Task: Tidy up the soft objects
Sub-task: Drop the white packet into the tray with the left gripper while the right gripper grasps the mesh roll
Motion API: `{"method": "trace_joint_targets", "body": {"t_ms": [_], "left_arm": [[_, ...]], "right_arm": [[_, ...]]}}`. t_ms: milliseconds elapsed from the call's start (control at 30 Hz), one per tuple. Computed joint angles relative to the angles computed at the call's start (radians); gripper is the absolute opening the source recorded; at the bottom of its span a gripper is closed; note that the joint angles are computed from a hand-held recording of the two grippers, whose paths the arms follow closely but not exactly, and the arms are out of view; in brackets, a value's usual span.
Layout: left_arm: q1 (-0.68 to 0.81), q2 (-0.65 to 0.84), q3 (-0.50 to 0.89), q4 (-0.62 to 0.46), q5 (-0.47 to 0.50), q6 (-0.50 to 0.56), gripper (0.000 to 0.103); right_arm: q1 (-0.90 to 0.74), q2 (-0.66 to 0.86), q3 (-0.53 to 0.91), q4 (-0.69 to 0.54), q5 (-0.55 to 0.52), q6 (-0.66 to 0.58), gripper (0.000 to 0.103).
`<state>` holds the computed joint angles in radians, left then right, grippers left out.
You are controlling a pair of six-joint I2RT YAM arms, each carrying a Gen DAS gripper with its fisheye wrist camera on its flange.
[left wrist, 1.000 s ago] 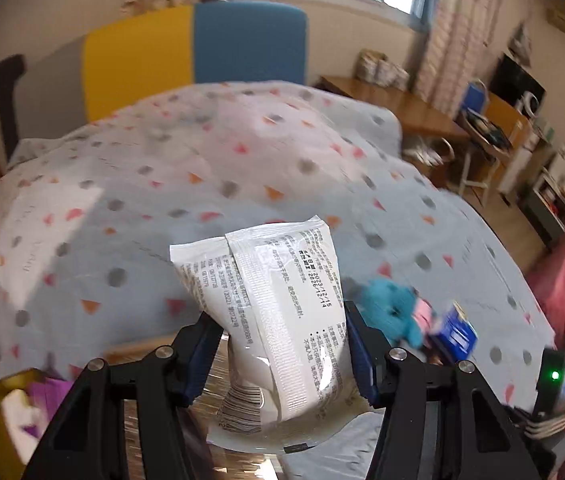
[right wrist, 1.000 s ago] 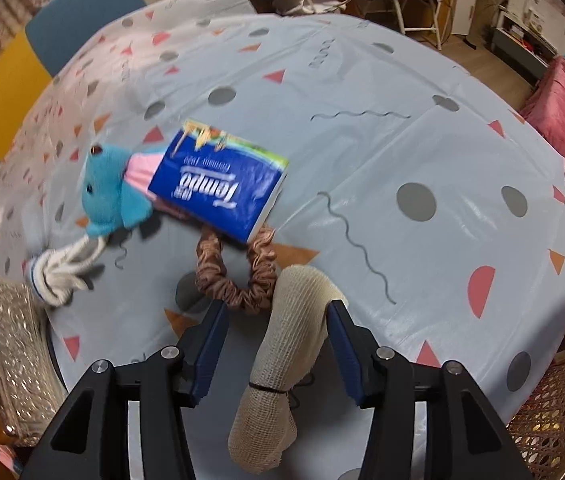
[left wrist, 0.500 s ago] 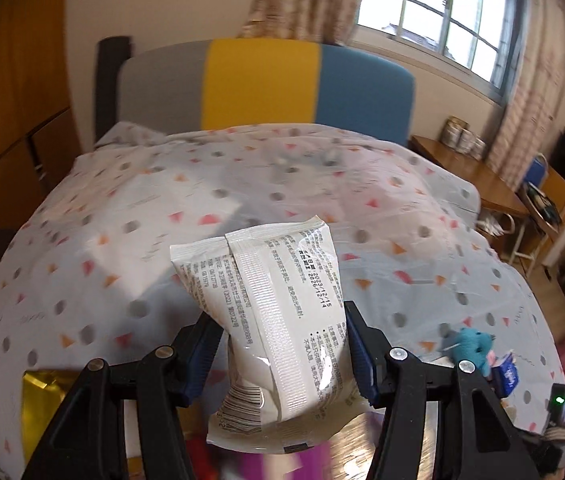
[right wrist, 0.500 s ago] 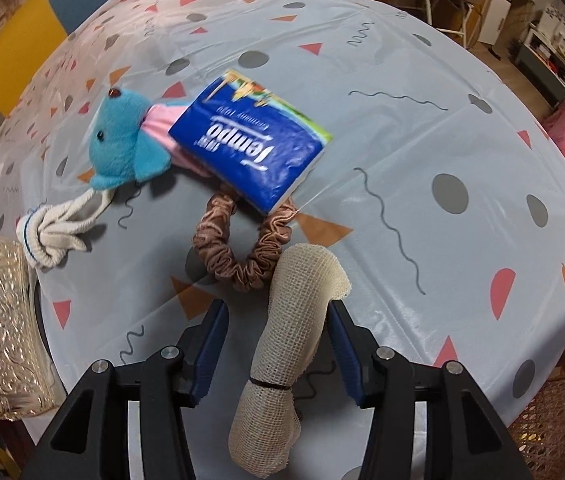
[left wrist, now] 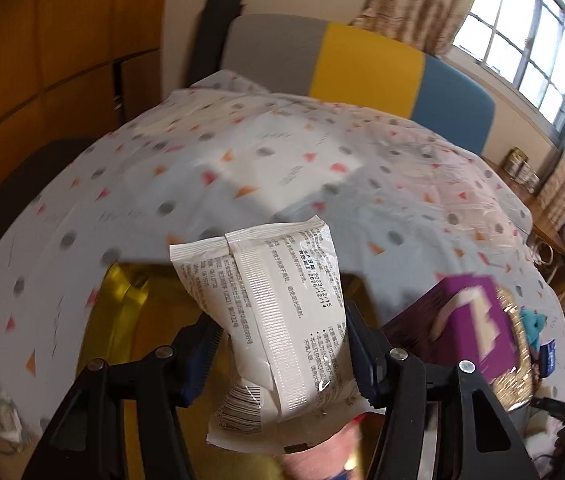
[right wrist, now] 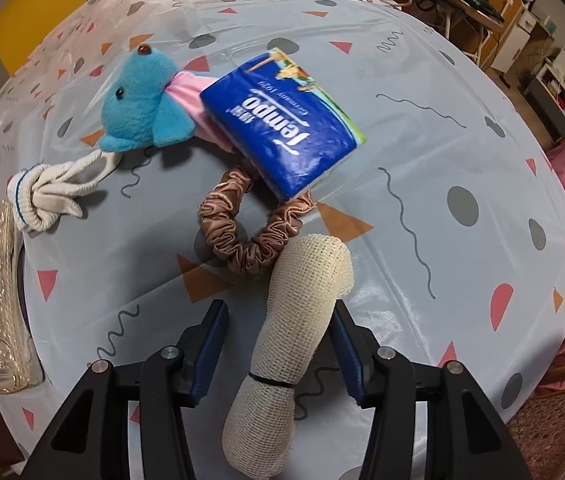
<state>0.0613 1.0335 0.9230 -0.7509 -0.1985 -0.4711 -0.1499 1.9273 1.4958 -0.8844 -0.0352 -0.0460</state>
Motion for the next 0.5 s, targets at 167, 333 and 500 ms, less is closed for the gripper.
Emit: {"method": "trace_joint_targets", "body": {"t_ms": [167,333,500], "left_arm": [[0.060,-0.167,-0.161,-0.025,-0.002,-0.001,0.059],[0.054,-0.256,-0.275,-0.046,-0.022,-0.022,0.060],[0.035,-0.276,-0.337,-0.035,-0.022,-0.062,0.061]], "right_arm": [[0.040,-0.024,-0.036,0.021,0.026,0.001,0.052],[0.075,-0.048,-0.070,0.032,0.047,0.020,0.052],[0.087,-0.052,-0.077,0.034,0.051,0.030,0.052]]}}
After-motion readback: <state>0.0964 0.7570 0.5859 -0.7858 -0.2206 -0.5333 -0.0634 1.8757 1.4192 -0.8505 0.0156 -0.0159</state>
